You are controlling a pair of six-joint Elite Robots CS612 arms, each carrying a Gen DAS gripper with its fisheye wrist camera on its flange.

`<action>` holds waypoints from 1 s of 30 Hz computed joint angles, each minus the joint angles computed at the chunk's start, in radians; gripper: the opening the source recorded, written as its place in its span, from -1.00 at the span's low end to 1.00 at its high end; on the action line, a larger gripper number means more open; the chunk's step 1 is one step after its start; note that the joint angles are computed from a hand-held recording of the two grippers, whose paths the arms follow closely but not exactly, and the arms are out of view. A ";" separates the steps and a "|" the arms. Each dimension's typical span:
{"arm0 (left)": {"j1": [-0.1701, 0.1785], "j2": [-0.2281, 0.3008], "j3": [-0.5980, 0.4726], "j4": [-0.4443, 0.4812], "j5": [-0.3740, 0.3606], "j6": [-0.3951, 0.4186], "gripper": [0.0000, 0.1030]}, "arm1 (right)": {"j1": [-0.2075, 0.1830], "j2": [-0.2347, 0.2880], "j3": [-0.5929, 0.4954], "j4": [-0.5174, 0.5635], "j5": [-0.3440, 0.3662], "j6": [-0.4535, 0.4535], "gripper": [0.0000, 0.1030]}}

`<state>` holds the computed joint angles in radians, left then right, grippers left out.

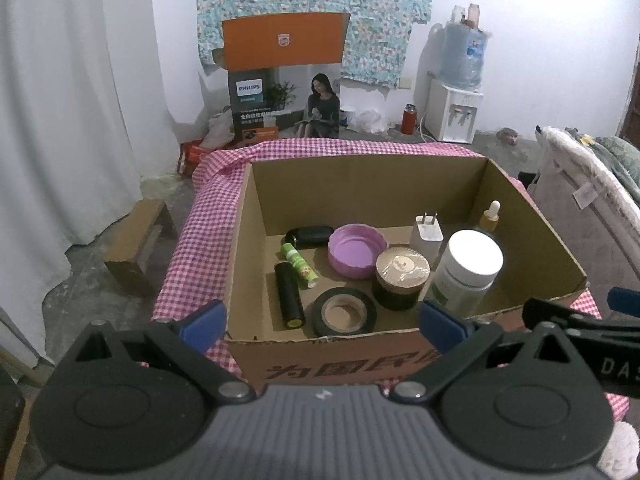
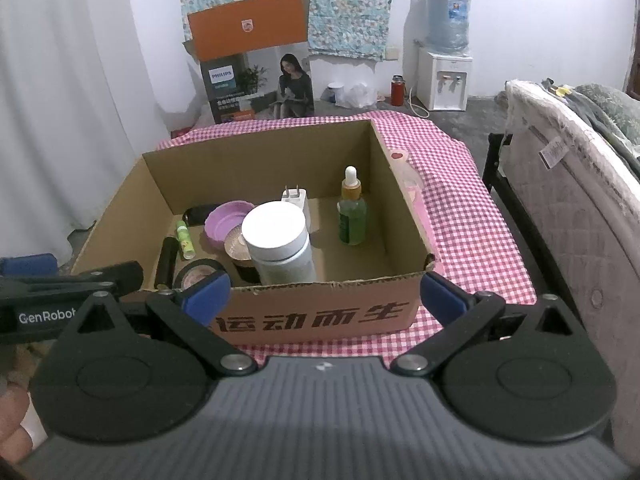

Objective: Organize rigid objects

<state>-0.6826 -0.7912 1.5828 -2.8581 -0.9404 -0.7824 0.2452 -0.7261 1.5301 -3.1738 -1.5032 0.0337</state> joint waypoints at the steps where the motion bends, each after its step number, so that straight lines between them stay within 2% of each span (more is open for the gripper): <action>1: -0.001 -0.001 -0.001 0.004 0.001 0.002 0.98 | 0.000 0.000 0.000 0.001 -0.001 -0.002 0.97; 30: -0.004 -0.014 0.008 0.024 -0.008 0.000 0.95 | 0.004 -0.015 0.014 0.015 -0.017 -0.010 0.98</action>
<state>-0.6871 -0.8052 1.5904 -2.8341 -0.9480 -0.7823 0.2488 -0.7410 1.5444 -3.1592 -1.5199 0.0234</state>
